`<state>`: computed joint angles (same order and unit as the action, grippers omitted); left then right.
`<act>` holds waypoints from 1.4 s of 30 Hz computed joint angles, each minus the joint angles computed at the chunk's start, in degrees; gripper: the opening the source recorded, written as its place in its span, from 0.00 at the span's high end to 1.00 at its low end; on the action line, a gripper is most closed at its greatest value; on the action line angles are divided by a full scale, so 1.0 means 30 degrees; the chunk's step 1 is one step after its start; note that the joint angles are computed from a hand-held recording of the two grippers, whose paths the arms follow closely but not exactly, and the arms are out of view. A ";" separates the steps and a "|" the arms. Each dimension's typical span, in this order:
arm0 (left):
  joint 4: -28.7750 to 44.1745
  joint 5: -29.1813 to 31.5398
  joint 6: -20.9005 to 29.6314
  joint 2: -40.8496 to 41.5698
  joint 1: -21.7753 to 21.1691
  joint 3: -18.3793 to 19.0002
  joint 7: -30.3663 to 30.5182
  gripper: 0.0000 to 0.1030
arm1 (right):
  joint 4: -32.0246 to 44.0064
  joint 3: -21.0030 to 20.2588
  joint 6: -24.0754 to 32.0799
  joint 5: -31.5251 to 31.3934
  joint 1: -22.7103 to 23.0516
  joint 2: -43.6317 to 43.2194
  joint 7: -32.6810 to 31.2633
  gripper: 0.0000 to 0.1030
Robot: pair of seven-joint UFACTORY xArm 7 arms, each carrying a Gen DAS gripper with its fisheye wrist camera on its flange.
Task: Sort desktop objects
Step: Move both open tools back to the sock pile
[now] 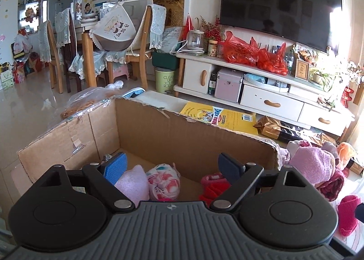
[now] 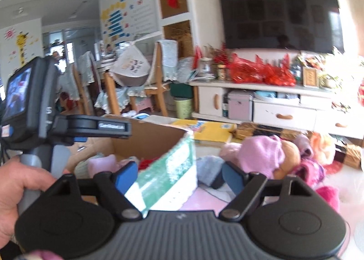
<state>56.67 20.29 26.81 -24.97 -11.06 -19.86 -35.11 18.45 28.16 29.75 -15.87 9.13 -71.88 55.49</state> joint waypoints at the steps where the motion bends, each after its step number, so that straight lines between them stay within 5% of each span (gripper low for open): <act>1: 0.0112 0.0042 0.0154 0.0033 -0.0038 -0.0099 0.0028 0.00 | -0.0118 -0.0135 0.0321 0.0053 0.0071 -0.0259 0.0013 0.20; 14: 0.0647 0.0267 0.0290 0.0398 -0.0836 -0.0776 -0.0044 0.00 | -0.1534 -0.0771 0.3757 0.0318 0.0713 -0.3587 0.0416 0.09; 42: 0.1923 0.1508 -0.0792 0.2267 -0.2738 -0.1666 -0.0905 0.00 | -0.3959 -0.2145 0.9020 0.0114 0.0478 -1.0323 -0.1633 0.09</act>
